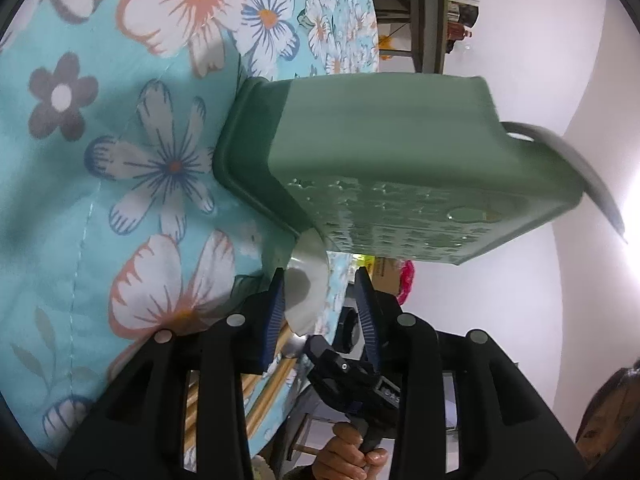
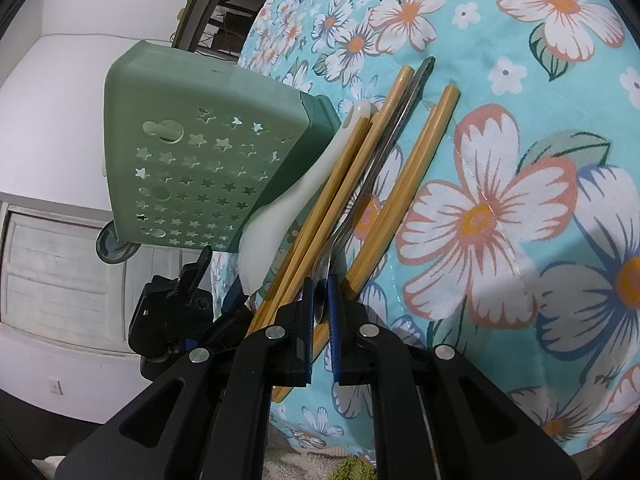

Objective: Organize utensils

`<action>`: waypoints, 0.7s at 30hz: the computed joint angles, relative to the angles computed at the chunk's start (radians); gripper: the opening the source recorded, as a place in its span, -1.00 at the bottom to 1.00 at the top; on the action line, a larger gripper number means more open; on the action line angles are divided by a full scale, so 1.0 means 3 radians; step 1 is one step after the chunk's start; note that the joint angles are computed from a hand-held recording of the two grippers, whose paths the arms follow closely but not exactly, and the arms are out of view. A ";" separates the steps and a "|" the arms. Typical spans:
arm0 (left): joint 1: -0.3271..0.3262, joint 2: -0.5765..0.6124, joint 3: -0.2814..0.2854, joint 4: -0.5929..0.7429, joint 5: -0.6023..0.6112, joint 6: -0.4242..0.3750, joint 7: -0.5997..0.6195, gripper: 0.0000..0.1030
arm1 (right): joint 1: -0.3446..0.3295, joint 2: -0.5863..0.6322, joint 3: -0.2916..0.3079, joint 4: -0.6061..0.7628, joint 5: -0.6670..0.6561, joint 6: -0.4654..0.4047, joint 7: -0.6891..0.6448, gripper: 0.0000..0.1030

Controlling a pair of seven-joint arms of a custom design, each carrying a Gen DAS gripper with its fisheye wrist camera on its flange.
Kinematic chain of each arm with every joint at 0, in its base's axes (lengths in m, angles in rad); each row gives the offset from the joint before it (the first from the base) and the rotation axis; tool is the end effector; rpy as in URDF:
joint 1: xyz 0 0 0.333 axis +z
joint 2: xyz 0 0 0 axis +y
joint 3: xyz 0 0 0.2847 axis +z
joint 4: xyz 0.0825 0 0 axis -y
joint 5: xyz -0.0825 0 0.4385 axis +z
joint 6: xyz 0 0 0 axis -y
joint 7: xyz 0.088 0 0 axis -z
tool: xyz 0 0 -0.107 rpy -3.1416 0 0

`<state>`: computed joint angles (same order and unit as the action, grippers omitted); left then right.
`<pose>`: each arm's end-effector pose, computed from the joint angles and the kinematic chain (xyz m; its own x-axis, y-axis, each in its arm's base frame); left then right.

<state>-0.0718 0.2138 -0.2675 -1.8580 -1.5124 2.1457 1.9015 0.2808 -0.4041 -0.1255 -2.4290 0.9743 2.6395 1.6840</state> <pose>0.6295 -0.2586 0.3972 0.1332 -0.2342 0.9630 -0.9795 -0.1793 0.0918 0.5206 0.0590 0.4595 -0.3580 -0.5039 -0.7861 -0.7256 0.6800 -0.1055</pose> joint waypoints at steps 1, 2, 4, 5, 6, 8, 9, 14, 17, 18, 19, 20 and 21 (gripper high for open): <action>-0.0009 0.0011 0.0004 0.0021 0.0064 0.0001 -0.0030 -0.36 | 0.0001 -0.0008 -0.0003 -0.0007 0.0008 -0.0002 -0.0007 -0.84; -0.0013 0.0019 0.0004 0.0036 0.0106 0.0003 -0.0053 -0.36 | 0.0004 -0.0001 -0.0002 -0.0001 0.0015 0.0001 -0.0007 -0.84; -0.0030 0.0062 0.0002 0.0113 0.0255 0.0009 -0.0136 -0.36 | -0.0002 -0.0002 0.0002 0.0000 0.0003 -0.0003 -0.0003 -0.84; -0.0038 0.0093 -0.0003 0.0166 0.0324 0.0012 -0.0182 -0.36 | -0.0003 0.0005 0.0004 0.0007 -0.0002 -0.0002 0.0001 -0.84; -0.0037 0.0113 -0.0008 0.0202 0.0384 0.0004 -0.0224 -0.36 | -0.0003 0.0010 0.0007 0.0013 -0.0006 -0.0003 0.0004 -0.84; -0.0037 0.0150 -0.0016 0.0276 0.0568 -0.0045 -0.0362 -0.36 | -0.0001 0.0024 0.0005 0.0026 0.0000 -0.0002 0.0000 -0.84; -0.0043 0.0175 -0.0018 0.0325 0.0683 -0.0074 -0.0452 -0.36 | -0.0002 0.0027 0.0006 0.0028 0.0001 0.0000 -0.0003 -0.84; -0.0091 0.0250 -0.0043 0.0537 0.1293 -0.0141 -0.0737 -0.39 | 0.0003 0.0044 0.0005 0.0037 0.0037 0.0015 -0.0046 -0.84; -0.0135 0.0234 -0.0052 0.0573 0.1580 -0.0089 -0.0839 -0.53 | 0.0011 0.0051 0.0002 0.0037 0.0080 0.0034 -0.0082 -0.84; -0.0131 0.0235 -0.0062 0.0574 0.1590 -0.0073 -0.0846 -0.54 | 0.0014 0.0045 -0.0001 0.0026 0.0098 0.0039 -0.0097 -0.84; -0.0124 0.0229 -0.0073 0.0563 0.1573 -0.0047 -0.0841 -0.55 | 0.0011 0.0045 0.0001 0.0026 0.0099 0.0038 -0.0098 -0.84; -0.0119 0.0222 -0.0081 0.0553 0.1562 -0.0025 -0.0836 -0.56 | 0.0016 0.0040 -0.0004 0.0017 0.0125 0.0045 -0.0117 -0.84; -0.0116 0.0195 -0.0092 0.0516 0.1537 0.0017 -0.0805 -0.58 | 0.0022 0.0035 -0.0009 0.0008 0.0154 0.0053 -0.0134 -0.84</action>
<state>-0.1067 0.2724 -0.2951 -1.7032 -1.0513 2.1506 1.6601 0.2874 -0.3936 -0.1283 -2.4265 1.0206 2.6553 1.6438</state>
